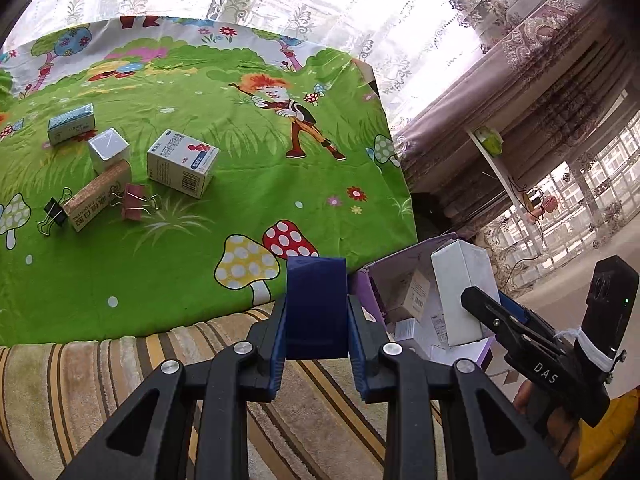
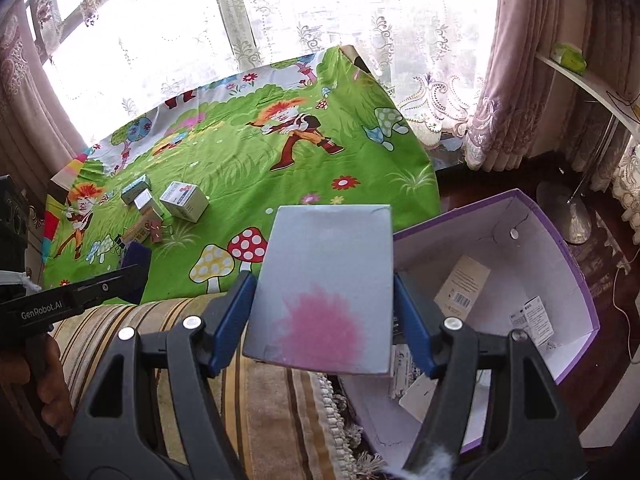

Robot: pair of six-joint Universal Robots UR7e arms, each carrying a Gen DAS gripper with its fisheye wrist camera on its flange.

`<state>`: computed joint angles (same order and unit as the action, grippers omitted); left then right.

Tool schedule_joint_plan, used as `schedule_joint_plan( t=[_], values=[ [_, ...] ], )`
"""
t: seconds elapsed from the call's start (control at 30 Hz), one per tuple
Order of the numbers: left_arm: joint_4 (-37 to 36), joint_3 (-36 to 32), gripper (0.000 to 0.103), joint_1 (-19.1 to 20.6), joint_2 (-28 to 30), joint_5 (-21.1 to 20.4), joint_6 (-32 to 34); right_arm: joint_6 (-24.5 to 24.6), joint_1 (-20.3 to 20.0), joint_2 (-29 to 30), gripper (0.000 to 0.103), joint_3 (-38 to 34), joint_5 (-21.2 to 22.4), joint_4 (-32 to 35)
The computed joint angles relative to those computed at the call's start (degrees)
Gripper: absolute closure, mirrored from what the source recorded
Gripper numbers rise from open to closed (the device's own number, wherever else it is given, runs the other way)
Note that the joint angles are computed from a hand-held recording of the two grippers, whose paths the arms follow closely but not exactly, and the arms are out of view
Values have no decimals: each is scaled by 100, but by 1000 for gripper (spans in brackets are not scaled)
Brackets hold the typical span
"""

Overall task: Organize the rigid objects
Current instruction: 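Carry both boxes over the purple storage box and open both grippers, then move both grippers back over the remaining items on the bed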

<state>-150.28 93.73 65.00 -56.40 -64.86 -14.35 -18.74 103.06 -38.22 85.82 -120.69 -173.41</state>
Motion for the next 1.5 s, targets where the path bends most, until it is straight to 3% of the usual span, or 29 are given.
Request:
schedule_joint_plan(
  t=[0.33, 0.7, 0.87, 0.97, 1.23, 1.37, 1.5],
  values=[
    [426, -380, 75, -288, 521, -464, 298, -20, -350, -413, 31, 379, -553, -660],
    [253, -495, 75, -439, 768, -855, 704, -10, -482, -562, 30, 445, -815, -1143],
    [303, -536, 58, -438, 796, -989, 766, 80, -505, -602, 24, 467, -731, -1127],
    [216, -509, 52, -419, 762, -915, 655, 76, -494, -592, 22, 469, -662, -1127],
    [-46, -413, 50, -448, 668, -527, 650, 4, -429, -521, 20, 427, -590, -992],
    [-375, -279, 42, -588, 608, 40, 832, -61, -375, -491, 20, 404, -591, -929],
    [-1161, -61, 36, -724, 578, 597, 1331, -121, -302, -447, 20, 363, -613, -865]
  ],
)
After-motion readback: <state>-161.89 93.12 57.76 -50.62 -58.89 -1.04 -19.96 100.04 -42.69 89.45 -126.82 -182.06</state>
